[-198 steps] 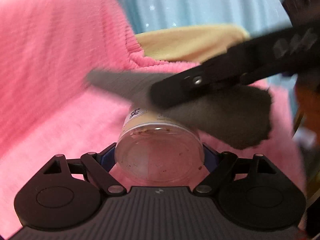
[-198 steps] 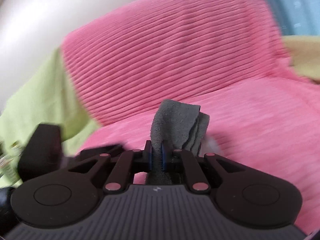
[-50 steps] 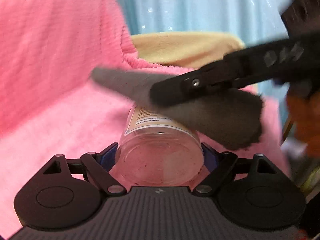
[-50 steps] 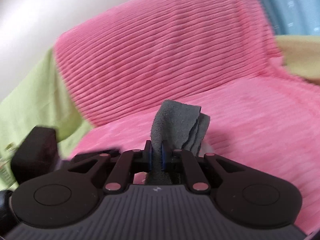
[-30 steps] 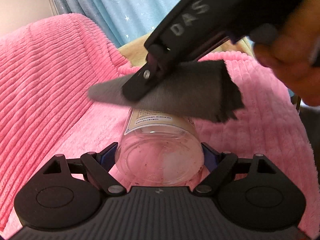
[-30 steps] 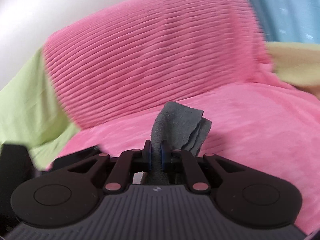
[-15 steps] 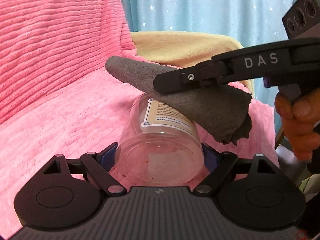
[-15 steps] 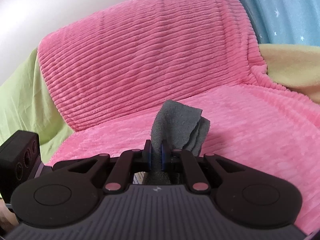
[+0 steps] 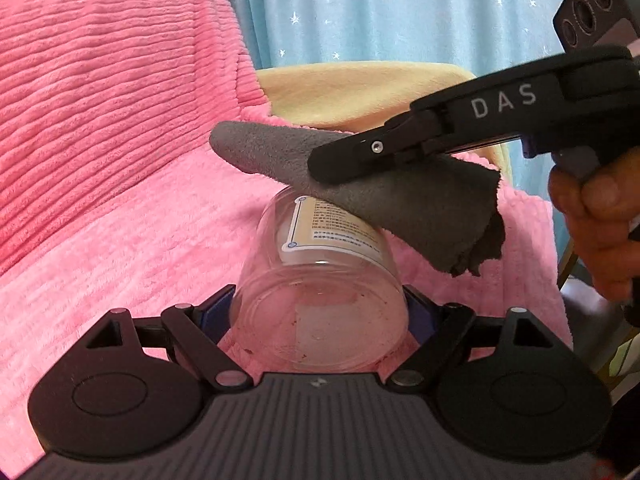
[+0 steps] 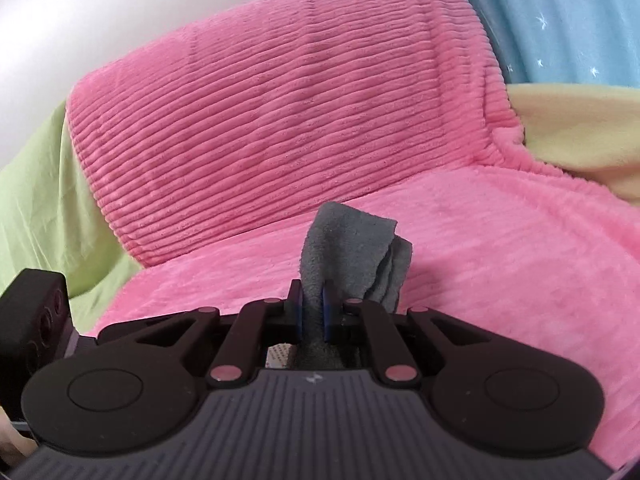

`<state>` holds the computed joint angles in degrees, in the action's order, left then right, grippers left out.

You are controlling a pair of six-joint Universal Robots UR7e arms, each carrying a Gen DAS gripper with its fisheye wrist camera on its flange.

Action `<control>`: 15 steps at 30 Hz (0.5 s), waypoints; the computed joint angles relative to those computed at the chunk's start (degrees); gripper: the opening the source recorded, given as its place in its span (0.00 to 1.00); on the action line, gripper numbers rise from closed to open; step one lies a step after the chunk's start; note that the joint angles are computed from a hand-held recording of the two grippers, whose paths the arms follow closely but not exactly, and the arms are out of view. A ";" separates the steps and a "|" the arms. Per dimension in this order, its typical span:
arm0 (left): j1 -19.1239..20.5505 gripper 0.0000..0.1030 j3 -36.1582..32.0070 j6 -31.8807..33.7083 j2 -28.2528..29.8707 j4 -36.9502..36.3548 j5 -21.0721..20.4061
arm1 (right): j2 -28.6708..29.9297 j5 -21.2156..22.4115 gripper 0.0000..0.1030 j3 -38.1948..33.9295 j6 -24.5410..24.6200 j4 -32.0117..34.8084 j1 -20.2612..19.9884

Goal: Clean container
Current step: 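Sweep the grey cloth across the jar base with the right gripper, then wipe the jar side wall with the cloth in the right gripper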

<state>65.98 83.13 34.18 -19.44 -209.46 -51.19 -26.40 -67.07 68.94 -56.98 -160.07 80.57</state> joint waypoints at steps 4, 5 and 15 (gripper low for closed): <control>-0.60 0.83 -0.56 4.40 0.79 -1.07 2.16 | -0.67 -0.80 0.07 2.15 -2.57 -2.43 0.18; -0.85 0.83 -0.40 5.77 0.88 -1.92 2.60 | -0.70 -0.58 0.07 1.88 -1.74 -1.87 0.11; -2.20 0.83 2.20 9.25 -0.23 -8.40 1.04 | 0.73 -1.68 0.07 -3.37 7.82 5.83 -0.48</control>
<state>63.79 85.32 43.42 -19.66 -217.86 -50.16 -25.67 -68.75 65.57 -49.17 -154.25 80.09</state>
